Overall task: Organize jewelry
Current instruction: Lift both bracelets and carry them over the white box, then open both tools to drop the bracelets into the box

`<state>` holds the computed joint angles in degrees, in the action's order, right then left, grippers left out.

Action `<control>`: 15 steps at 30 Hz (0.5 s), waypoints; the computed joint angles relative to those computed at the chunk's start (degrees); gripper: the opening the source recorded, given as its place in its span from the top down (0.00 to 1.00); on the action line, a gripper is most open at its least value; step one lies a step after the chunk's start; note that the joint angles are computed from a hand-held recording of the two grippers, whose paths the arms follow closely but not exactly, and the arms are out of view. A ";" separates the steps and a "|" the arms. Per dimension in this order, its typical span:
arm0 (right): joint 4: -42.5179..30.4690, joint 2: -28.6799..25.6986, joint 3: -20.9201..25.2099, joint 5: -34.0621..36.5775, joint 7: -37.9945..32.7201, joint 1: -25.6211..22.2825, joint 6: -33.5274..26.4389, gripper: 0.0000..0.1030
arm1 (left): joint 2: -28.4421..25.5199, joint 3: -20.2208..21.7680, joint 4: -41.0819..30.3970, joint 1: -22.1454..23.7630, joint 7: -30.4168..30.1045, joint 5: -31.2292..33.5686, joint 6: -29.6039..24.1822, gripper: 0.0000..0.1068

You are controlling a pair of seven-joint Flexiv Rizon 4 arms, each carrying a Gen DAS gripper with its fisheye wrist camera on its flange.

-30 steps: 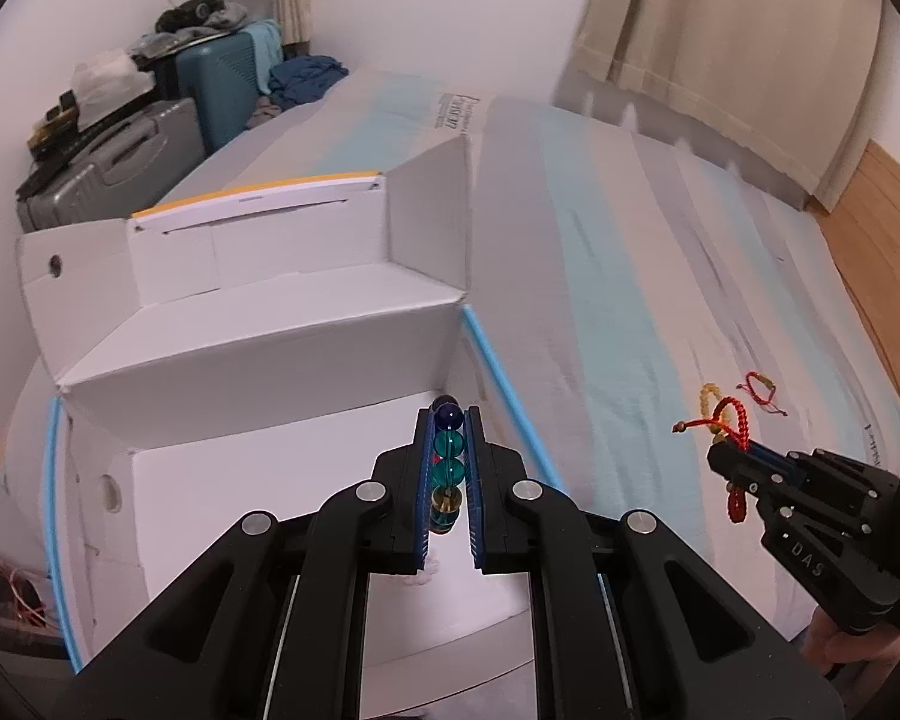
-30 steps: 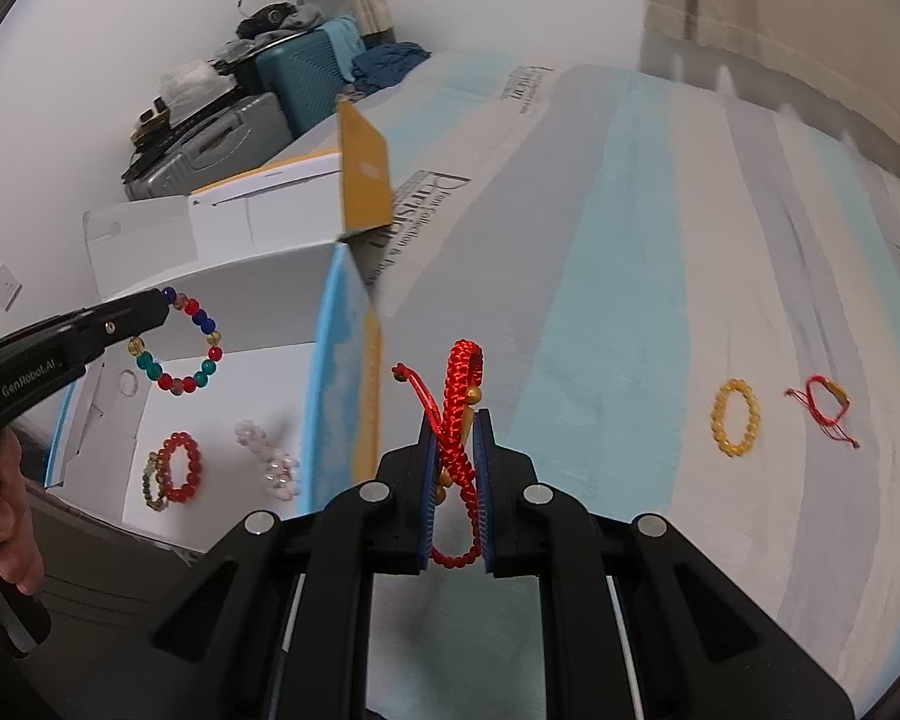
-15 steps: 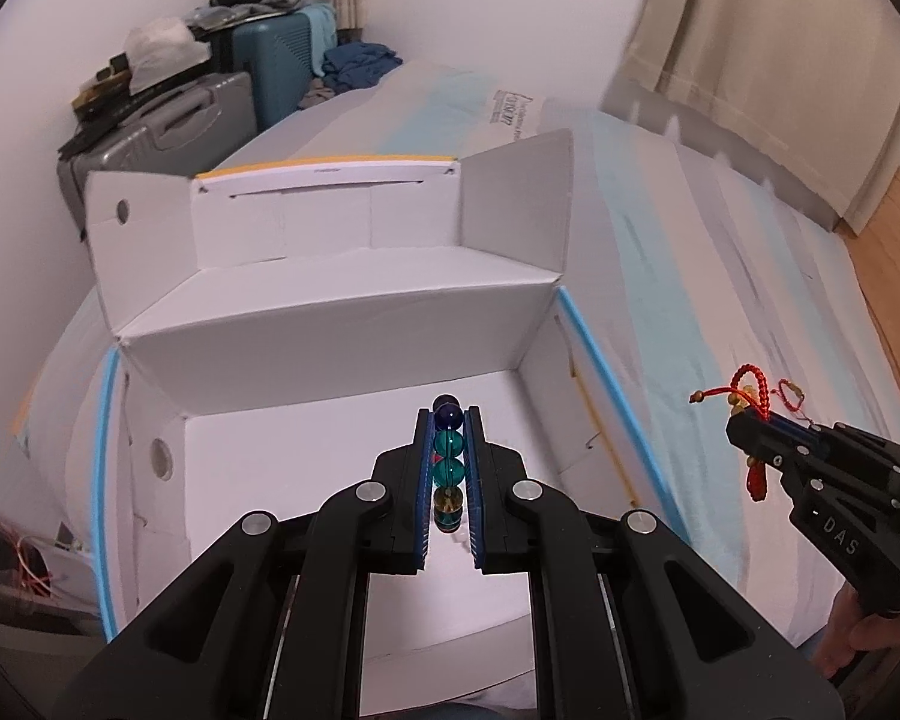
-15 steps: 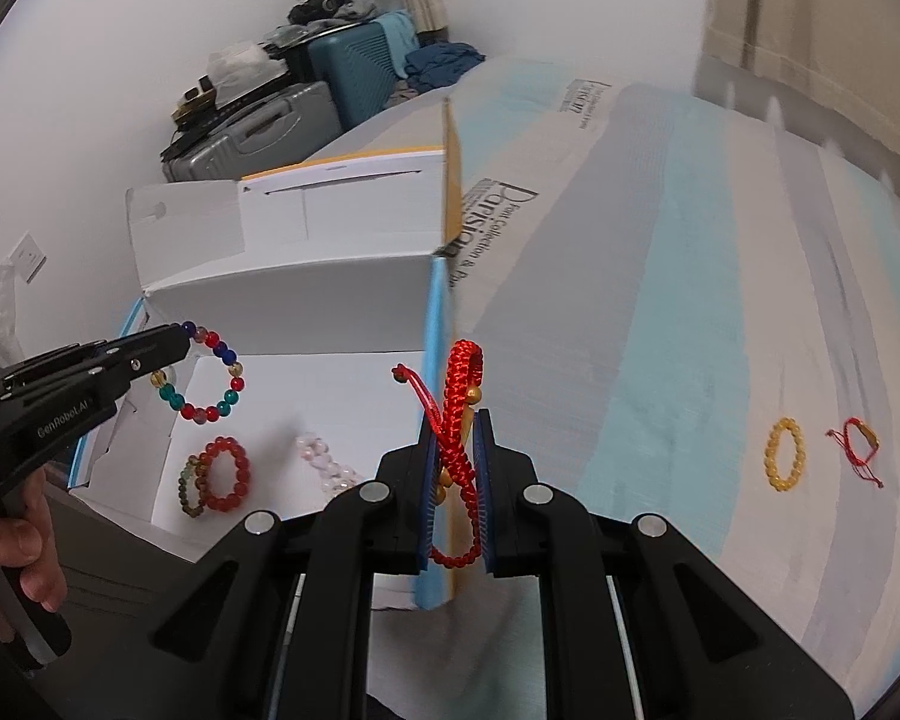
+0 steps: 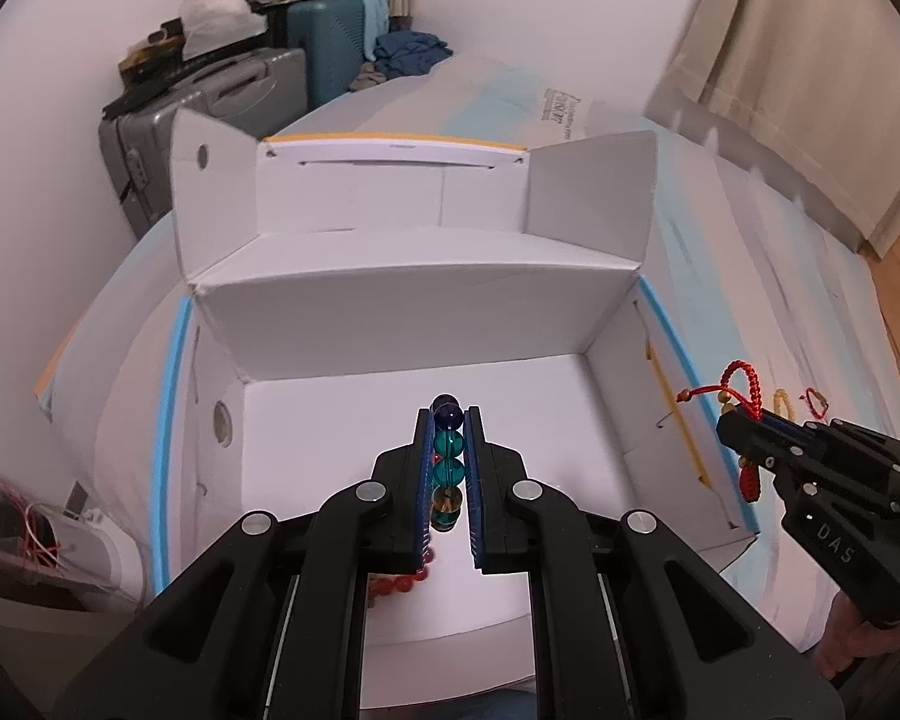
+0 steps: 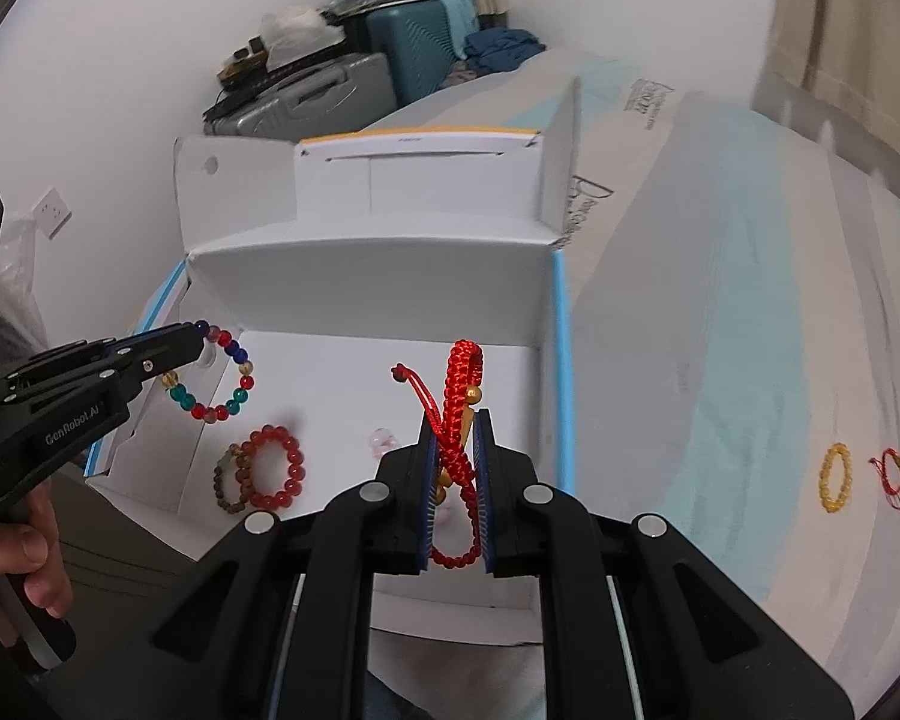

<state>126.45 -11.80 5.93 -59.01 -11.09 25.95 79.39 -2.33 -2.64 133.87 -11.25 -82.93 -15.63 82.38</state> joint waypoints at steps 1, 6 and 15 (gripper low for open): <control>-0.34 -0.48 0.33 0.69 -0.69 0.08 -0.15 0.90 | -0.05 0.06 0.18 0.09 0.15 -0.24 0.08 0.92; -2.64 -3.70 1.85 7.27 -6.44 1.89 -2.86 0.90 | -0.67 -0.11 1.81 0.77 3.26 -4.21 0.77 0.92; -5.41 -7.87 1.91 16.48 -13.22 5.17 -6.81 0.90 | -2.83 -1.78 3.84 2.21 9.80 -11.86 1.06 0.92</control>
<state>121.04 -19.67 7.84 -42.53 -24.31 31.11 72.57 -5.16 -4.42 137.71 -9.05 -73.13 -27.48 83.44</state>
